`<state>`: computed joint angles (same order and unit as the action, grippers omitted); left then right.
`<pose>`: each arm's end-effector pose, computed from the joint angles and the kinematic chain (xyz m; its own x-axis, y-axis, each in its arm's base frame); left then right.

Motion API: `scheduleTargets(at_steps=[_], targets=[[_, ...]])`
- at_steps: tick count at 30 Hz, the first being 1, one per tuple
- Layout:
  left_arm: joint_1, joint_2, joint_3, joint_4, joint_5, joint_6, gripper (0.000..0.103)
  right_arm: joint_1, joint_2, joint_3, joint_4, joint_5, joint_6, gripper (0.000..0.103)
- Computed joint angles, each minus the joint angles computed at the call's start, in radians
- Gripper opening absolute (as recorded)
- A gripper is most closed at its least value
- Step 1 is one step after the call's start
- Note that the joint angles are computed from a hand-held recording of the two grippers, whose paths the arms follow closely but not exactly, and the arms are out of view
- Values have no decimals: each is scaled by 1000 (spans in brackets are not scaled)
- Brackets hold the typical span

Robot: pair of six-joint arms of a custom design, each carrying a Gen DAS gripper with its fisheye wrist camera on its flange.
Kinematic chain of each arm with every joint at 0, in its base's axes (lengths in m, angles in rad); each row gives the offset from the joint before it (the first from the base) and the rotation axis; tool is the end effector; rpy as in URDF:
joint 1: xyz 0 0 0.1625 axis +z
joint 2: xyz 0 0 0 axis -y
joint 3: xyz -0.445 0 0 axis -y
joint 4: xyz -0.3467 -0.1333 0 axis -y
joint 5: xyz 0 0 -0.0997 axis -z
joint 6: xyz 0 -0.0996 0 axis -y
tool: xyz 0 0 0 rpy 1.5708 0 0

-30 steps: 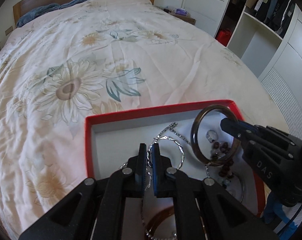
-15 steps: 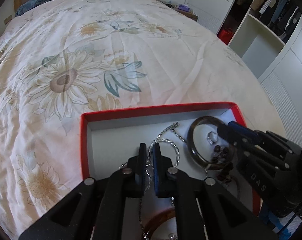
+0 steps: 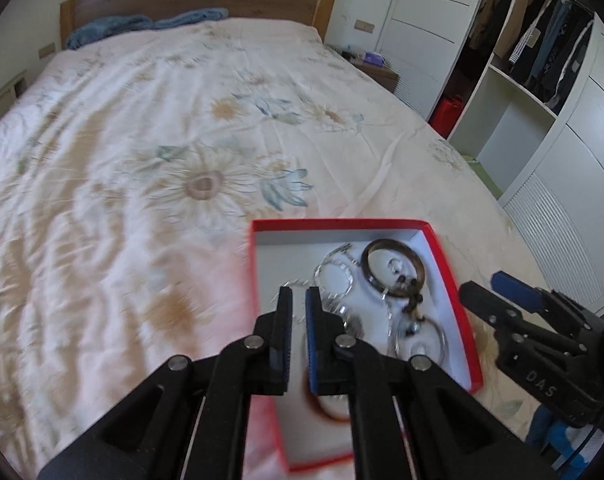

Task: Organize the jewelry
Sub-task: 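Withdraw both tools away from the red box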

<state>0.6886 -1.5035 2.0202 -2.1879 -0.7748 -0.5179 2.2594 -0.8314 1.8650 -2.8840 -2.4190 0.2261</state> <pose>-0.2079 -0.4359 0.3759 -0.8146 0.1168 -0.5681 0.4200 0.7942 -0.4391 0.4210 -0.4193 0.1576 -0.7628 -0.0874 0.6407 -0.4513 0.7816 -0.4306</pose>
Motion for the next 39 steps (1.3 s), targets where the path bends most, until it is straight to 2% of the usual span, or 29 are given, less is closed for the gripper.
scheduleTargets(at_steps=[3, 8, 16, 18, 20, 21, 30, 35, 39], targets=[[-61, -77, 16, 137, 41, -84, 6, 55, -19, 28, 40, -4, 61, 60], [-193, -221, 36, 436, 93, -298, 6, 141, -34, 62, 80, 5, 143, 66], [-428, -377, -17, 1016, 79, -714, 7, 267, -40, 83, 165, 14, 232, 72], [-492, -397, -42, 1156, 67, -825, 11, 295, -39, 82, 184, 19, 248, 76], [-548, -412, -59, 1259, 53, -925, 21, 319, -39, 82, 194, 17, 258, 79], [-577, -420, -70, 1312, 41, -974, 24, 329, -37, 83, 196, 17, 264, 79], [-766, -463, -134, 1606, -59, -1246, 27, 415, -14, 48, 262, 7, 322, 84], [-870, -475, -168, 1728, -107, -1367, 35, 457, -8, 22, 295, -18, 340, 87], [-937, -480, -190, 1804, -150, -1440, 37, 480, -7, 11, 313, -34, 354, 88]])
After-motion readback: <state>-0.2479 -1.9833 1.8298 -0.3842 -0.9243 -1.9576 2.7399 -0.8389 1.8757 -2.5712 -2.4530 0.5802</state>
